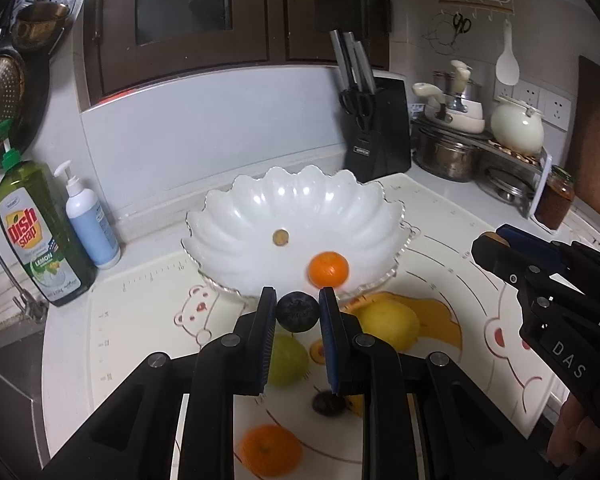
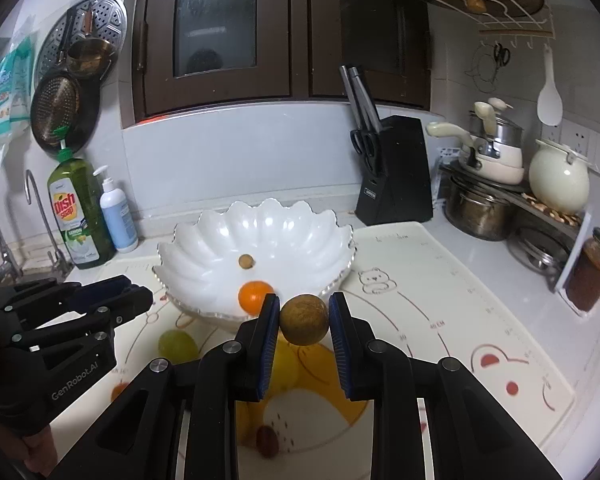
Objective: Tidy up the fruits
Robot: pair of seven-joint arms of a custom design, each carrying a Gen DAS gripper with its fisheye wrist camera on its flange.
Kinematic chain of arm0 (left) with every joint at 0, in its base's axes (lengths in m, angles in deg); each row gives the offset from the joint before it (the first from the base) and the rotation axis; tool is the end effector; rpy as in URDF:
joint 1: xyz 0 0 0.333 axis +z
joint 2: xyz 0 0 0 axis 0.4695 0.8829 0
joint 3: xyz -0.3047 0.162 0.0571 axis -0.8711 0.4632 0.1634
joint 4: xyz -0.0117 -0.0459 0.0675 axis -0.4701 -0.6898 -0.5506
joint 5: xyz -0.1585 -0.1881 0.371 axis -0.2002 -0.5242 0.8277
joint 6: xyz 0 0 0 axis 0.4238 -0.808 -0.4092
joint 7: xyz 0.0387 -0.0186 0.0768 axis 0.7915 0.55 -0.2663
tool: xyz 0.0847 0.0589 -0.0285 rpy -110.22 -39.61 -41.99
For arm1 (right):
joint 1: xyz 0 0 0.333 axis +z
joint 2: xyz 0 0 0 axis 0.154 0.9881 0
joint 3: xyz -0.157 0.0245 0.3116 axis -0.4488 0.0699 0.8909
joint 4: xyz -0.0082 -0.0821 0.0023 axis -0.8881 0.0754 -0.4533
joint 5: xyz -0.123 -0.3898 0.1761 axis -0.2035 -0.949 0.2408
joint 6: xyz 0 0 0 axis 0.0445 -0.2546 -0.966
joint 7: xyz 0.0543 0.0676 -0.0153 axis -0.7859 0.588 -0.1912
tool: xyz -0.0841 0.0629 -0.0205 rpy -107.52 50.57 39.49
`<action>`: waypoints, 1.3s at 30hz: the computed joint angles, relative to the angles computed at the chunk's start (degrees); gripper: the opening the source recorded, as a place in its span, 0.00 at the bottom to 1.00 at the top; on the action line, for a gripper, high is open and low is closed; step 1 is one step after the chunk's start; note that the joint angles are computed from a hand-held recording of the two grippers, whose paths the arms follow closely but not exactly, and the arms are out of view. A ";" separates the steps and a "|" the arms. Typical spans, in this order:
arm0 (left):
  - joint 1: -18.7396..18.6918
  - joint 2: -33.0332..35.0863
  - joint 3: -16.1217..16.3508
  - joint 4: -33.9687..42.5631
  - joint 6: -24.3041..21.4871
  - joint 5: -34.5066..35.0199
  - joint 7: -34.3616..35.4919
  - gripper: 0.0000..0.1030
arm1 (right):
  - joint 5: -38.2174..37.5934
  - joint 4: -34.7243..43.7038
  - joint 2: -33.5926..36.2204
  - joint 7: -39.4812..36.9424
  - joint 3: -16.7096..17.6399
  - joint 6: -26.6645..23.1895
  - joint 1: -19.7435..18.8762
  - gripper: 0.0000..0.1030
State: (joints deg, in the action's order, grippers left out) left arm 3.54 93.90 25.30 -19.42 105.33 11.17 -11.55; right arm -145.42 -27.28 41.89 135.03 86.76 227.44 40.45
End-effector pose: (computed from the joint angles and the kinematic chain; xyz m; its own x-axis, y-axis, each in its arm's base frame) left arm 0.5816 -0.4038 0.4640 -0.0867 -0.9959 -0.0258 -0.6026 0.0731 -0.7947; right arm 0.5757 0.4212 0.4651 0.2338 -0.9723 0.0000 -0.4938 -0.1187 -0.8615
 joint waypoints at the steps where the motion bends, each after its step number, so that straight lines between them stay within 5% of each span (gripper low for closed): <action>1: 0.21 0.35 0.07 0.44 0.27 -0.25 0.35 0.22 | 1.05 1.00 0.77 -1.32 0.18 0.09 -0.24 0.26; 32: -0.79 14.21 6.26 16.80 0.32 -20.53 21.45 0.22 | 42.81 21.90 19.05 -41.32 -4.35 -1.40 1.55 0.26; 37: -1.60 14.46 7.27 17.08 -0.22 -21.35 21.66 0.34 | 47.00 22.69 19.96 -44.65 -5.83 -1.75 2.80 0.29; 39: -2.01 14.15 7.76 16.71 -0.18 -20.68 20.93 0.46 | 46.91 22.67 19.97 -43.87 -7.55 -1.76 4.15 0.44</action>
State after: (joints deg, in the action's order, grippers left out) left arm 1.53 108.04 33.06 -2.71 105.15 -9.51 9.38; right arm -98.51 -4.61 61.87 91.16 79.22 225.69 44.60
